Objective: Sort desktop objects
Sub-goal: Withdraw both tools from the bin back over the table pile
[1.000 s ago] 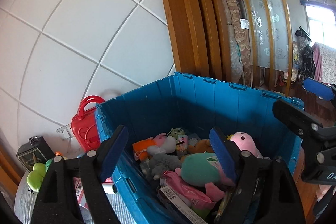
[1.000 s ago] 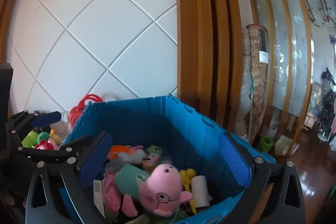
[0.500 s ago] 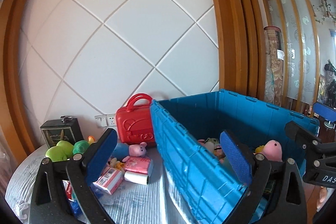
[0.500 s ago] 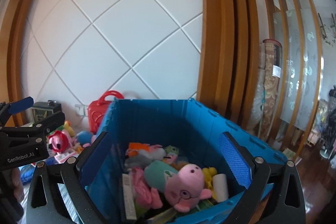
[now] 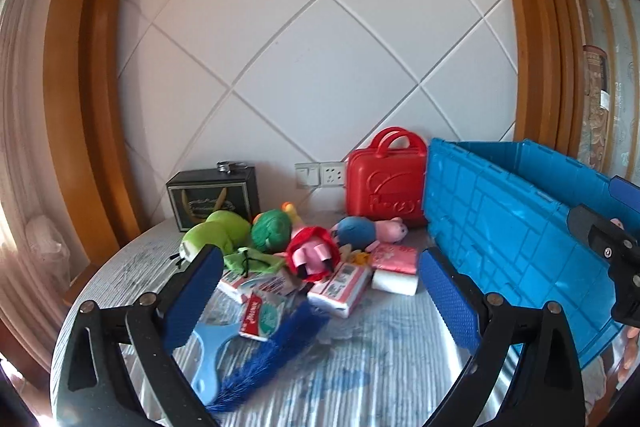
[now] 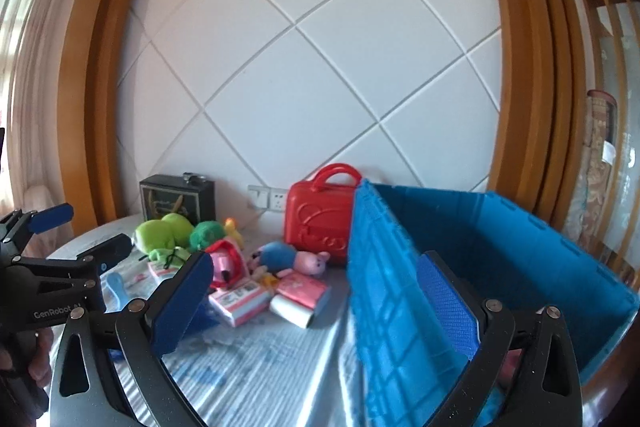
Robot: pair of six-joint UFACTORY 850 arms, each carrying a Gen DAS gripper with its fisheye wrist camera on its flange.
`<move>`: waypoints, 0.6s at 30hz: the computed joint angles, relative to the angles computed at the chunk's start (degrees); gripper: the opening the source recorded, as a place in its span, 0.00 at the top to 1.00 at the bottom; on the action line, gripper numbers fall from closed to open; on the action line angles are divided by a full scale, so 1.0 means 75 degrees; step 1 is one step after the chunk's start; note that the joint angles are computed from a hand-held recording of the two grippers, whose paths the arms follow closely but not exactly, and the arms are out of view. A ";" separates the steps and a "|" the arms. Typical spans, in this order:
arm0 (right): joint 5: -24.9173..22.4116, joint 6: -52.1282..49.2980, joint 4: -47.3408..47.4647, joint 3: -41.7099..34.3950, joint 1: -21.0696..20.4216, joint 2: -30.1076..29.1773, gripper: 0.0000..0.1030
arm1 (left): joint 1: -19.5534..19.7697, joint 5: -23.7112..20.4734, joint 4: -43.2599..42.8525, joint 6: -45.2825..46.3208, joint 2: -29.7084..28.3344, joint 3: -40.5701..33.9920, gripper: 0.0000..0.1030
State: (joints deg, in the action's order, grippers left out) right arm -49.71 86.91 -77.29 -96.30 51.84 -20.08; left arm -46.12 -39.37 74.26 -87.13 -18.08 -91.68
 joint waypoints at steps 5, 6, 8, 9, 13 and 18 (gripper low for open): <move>-0.0067 -0.0370 0.0925 -0.1193 0.0066 -0.1039 0.00 | 0.0682 0.0559 -0.0437 0.0240 0.0597 0.0987 0.03; -0.0138 -0.0461 0.1122 -0.1416 0.0073 -0.1234 0.00 | 0.0803 0.0658 -0.0486 0.0279 0.0665 0.1140 0.03; -0.0289 -0.0669 0.1533 -0.1704 0.0076 -0.1500 0.00 | 0.1043 0.0892 -0.0703 0.0454 0.0759 0.1400 0.03; -0.0337 -0.0774 0.1712 -0.1799 0.0066 -0.1595 0.00 | 0.1154 0.0976 -0.0800 0.0521 0.0778 0.1507 0.03; -0.0582 -0.1157 0.2289 -0.1990 -0.0048 -0.1838 0.00 | 0.1579 0.1082 -0.1406 0.0997 0.0722 0.1814 0.03; -0.0513 -0.1645 0.2884 -0.1894 -0.0306 -0.1975 0.00 | 0.2025 0.1000 -0.2653 0.1817 0.0421 0.1950 0.03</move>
